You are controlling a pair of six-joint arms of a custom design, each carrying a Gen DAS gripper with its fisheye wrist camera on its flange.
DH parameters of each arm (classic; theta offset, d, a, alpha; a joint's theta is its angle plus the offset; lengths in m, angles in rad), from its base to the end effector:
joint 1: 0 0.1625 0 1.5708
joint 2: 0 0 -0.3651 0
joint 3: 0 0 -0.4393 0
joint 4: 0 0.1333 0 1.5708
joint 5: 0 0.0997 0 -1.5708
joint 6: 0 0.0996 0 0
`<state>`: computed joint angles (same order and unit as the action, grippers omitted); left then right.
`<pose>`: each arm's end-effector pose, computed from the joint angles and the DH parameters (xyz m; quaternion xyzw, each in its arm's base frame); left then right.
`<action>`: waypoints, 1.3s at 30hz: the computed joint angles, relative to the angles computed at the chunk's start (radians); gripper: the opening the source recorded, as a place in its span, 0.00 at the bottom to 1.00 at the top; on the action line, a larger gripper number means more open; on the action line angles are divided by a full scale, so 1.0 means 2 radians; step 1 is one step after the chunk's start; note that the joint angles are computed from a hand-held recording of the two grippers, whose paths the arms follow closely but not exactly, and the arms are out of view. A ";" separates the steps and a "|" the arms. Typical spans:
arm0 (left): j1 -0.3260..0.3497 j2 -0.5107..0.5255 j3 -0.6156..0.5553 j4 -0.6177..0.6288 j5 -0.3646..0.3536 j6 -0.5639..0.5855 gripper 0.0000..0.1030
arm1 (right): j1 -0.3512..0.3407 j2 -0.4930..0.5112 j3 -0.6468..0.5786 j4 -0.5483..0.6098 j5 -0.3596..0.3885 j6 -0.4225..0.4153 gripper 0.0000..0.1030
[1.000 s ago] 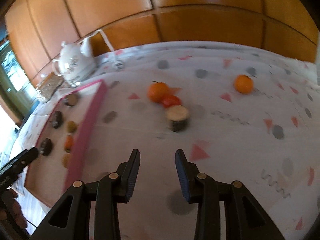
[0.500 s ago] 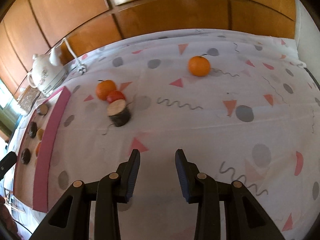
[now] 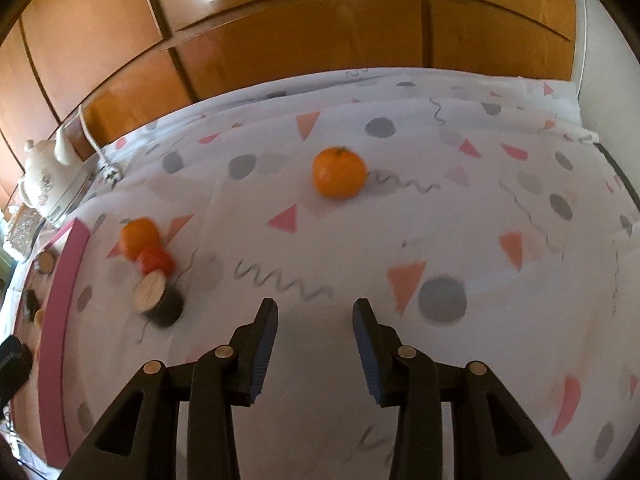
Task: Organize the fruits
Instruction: 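Grasp the white root piece with the left tool while the right tool grasps an orange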
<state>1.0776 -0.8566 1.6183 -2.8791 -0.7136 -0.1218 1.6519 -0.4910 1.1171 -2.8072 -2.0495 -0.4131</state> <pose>-0.1364 -0.6943 0.1313 0.0515 0.8814 -0.3551 0.3071 0.1528 -0.8006 0.0619 0.1576 -0.9159 0.2505 0.2712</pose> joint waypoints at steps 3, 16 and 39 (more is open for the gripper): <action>0.003 0.020 -0.023 0.013 -0.007 0.002 0.76 | -0.001 0.020 -0.037 0.010 -0.004 -0.002 0.43; 0.022 0.092 -0.108 0.039 -0.023 -0.009 0.68 | 0.002 0.131 -0.226 0.068 -0.014 -0.019 0.54; 0.024 0.132 -0.159 0.016 -0.043 -0.025 0.68 | 0.000 0.133 -0.234 0.074 -0.010 -0.056 0.37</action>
<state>1.1252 -0.5924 1.3005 -2.8465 -0.7995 -0.1715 1.6524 -0.2259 0.6483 -2.6586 -2.0698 -0.5261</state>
